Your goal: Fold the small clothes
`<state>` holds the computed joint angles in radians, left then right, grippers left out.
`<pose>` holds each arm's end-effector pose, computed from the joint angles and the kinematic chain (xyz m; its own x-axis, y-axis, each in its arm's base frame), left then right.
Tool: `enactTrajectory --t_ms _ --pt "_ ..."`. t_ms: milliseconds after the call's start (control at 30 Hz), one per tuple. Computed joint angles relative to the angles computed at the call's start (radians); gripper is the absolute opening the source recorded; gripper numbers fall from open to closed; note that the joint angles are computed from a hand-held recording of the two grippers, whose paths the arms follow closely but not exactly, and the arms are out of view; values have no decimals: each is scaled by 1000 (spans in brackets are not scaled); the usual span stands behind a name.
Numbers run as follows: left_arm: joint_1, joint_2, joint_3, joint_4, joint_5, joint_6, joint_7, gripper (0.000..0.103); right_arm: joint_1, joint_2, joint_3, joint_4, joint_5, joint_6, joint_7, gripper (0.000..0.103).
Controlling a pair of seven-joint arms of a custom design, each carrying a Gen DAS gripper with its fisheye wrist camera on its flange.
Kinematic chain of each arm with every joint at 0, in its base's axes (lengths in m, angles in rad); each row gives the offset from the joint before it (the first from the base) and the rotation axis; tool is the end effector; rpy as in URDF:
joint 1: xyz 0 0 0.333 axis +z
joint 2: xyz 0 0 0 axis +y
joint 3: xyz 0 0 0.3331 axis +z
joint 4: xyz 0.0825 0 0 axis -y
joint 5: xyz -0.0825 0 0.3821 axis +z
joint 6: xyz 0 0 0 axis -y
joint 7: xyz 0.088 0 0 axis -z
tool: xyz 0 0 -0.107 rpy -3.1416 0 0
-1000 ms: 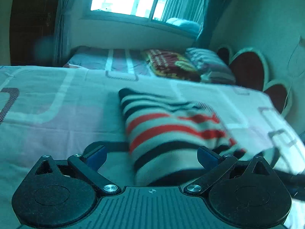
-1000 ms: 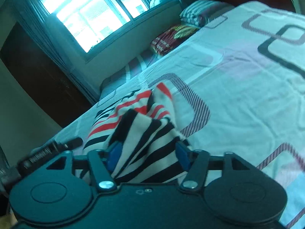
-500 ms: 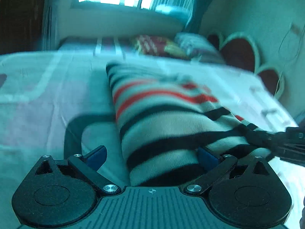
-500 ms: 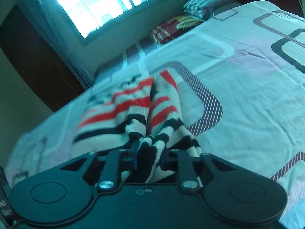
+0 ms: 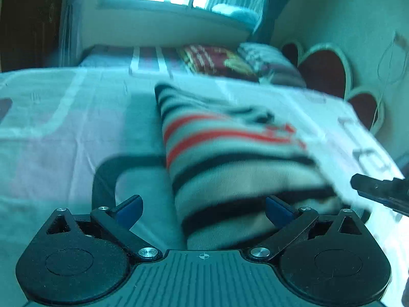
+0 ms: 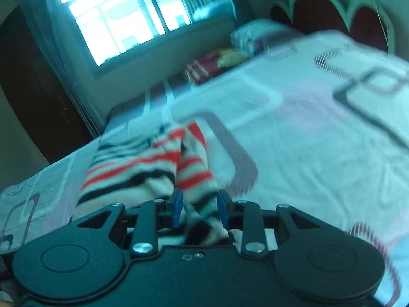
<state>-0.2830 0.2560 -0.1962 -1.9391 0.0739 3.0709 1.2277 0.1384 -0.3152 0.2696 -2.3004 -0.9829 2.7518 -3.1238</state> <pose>0.5883 -0.2995 0.4801 -0.2797 -0.9271 0.2494 -0.6832 0.0097 -0.7302 0.4328 0.2374 0.5555 -0.2184 -0.9405 -0.2602 -0.5016 0.3370 -0.7968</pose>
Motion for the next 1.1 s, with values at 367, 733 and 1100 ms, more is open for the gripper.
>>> enactTrajectory --t_ms 367,733,1100 --pt "-107 222 140 346 171 -148 -189 101 103 364 -104 344 17 9 -254 27" --pt "-64 274 76 399 93 -152 -144 101 218 370 -207 312 -129 -109 -190 17" --pt "-106 333 152 489 162 -169 -217 101 205 444 -240 395 -62 -77 -270 47"
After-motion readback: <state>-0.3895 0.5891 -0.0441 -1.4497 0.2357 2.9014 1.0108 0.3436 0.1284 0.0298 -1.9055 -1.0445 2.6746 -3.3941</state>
